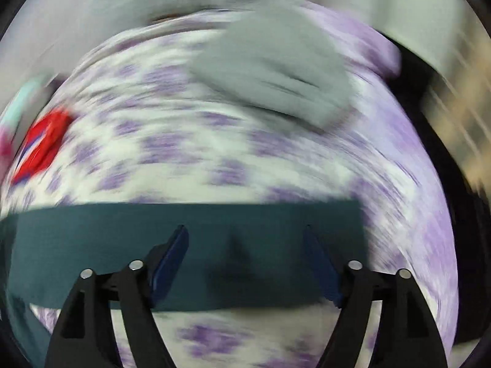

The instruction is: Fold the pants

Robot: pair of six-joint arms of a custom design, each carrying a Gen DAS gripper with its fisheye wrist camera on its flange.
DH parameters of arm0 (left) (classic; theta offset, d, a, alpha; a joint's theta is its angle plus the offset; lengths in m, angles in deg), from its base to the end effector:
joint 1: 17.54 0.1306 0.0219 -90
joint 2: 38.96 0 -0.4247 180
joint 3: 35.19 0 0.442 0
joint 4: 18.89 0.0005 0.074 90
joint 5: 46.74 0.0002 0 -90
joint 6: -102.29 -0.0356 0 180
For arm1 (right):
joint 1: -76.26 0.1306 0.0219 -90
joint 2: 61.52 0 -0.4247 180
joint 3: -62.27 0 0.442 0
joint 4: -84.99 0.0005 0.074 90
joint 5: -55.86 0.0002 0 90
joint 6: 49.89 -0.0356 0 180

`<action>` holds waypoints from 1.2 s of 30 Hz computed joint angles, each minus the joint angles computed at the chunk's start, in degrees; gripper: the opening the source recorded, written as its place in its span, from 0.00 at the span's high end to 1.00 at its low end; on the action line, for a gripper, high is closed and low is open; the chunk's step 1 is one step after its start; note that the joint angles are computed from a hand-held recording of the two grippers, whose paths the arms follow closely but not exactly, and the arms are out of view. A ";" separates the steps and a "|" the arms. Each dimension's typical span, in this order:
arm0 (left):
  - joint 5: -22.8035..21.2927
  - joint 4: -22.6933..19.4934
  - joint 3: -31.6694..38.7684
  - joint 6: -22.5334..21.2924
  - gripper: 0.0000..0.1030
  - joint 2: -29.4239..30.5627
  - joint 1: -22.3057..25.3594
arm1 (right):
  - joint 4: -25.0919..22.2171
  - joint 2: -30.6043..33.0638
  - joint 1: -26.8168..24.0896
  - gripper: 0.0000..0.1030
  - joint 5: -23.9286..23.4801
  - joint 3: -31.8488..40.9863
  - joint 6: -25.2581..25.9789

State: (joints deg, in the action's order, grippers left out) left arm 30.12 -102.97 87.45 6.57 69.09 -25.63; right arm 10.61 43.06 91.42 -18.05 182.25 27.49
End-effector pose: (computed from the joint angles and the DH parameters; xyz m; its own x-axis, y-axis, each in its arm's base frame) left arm 0.6140 -0.0796 0.5439 -0.9169 0.2284 -0.3274 0.1503 0.9573 0.2468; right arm 0.5920 0.1497 0.5662 -0.8320 -0.0079 -0.5548 0.0700 0.9904 -0.1192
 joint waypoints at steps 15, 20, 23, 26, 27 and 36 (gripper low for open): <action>9.62 -5.68 6.58 -12.30 0.59 7.62 2.60 | -12.58 24.20 10.34 0.21 -13.01 30.09 21.05; 13.28 -7.65 8.80 -9.58 0.56 8.71 4.62 | -18.65 29.04 10.27 0.79 -16.78 37.03 20.37; 14.45 -7.57 8.57 -9.81 0.56 8.25 5.40 | -17.37 27.57 9.12 0.94 -22.10 36.68 16.03; 13.84 -7.35 7.93 -11.49 0.56 7.96 5.51 | -13.54 24.49 8.25 0.94 -22.06 32.87 12.63; 13.61 -6.61 6.82 -12.28 0.56 7.48 5.36 | -13.02 24.01 8.23 0.90 -19.93 32.26 11.92; 16.15 -8.44 8.46 -15.74 0.95 9.24 4.39 | -13.30 23.45 7.69 0.40 -16.52 30.49 13.50</action>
